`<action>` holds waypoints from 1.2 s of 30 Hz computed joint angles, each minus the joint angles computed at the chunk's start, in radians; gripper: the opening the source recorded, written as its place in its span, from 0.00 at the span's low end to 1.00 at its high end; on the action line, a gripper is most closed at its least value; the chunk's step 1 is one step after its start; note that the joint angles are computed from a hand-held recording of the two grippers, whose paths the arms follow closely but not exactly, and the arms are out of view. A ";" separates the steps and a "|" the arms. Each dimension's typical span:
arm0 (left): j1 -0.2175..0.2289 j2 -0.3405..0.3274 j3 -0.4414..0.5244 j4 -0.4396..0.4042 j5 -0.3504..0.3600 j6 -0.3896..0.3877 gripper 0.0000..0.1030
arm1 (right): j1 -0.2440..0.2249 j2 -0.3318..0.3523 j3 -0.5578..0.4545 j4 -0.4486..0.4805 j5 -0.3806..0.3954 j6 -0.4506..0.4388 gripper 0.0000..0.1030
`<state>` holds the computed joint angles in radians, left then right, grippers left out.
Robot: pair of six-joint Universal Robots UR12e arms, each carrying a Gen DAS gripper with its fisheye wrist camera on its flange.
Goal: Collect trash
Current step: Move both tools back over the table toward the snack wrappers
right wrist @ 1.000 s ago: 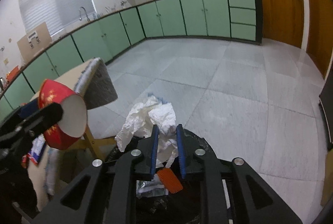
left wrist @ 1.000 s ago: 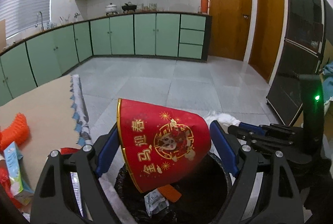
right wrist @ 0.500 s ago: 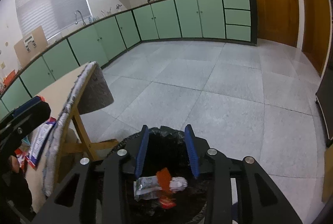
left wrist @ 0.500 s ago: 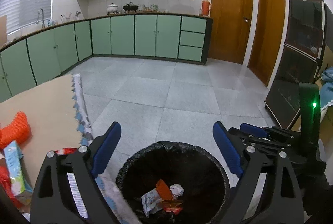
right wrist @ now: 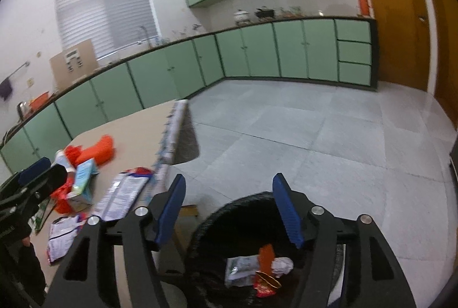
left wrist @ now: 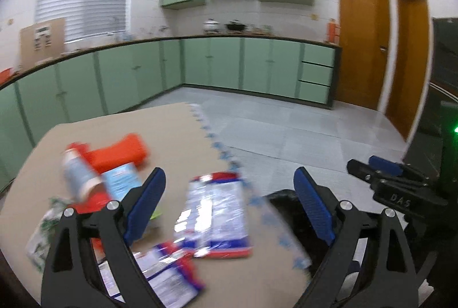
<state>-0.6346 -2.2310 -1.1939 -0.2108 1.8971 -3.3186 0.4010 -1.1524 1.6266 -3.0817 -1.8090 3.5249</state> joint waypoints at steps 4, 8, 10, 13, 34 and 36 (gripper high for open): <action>-0.006 0.042 -0.078 0.028 0.126 -0.027 0.86 | 0.032 0.031 -0.045 -0.009 0.011 -0.034 0.65; -0.002 0.085 -0.147 -0.012 0.189 -0.128 0.86 | 0.061 0.064 -0.088 0.008 0.033 -0.075 0.66; 0.002 0.101 -0.177 -0.027 0.208 -0.159 0.86 | 0.074 0.077 -0.103 0.020 0.039 -0.101 0.66; 0.005 0.118 -0.211 -0.059 0.228 -0.211 0.86 | 0.089 0.095 -0.122 0.033 0.053 -0.129 0.66; 0.035 0.135 -0.252 -0.211 0.111 -0.362 0.62 | 0.100 0.126 -0.160 0.093 0.052 -0.151 0.66; 0.033 0.133 -0.246 -0.219 0.123 -0.361 0.48 | 0.100 0.127 -0.160 0.096 0.053 -0.151 0.66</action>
<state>-0.6011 -2.0984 -1.4396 -0.4298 2.0203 -3.6798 0.5010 -1.0249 1.4663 -2.9856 -1.7559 3.3737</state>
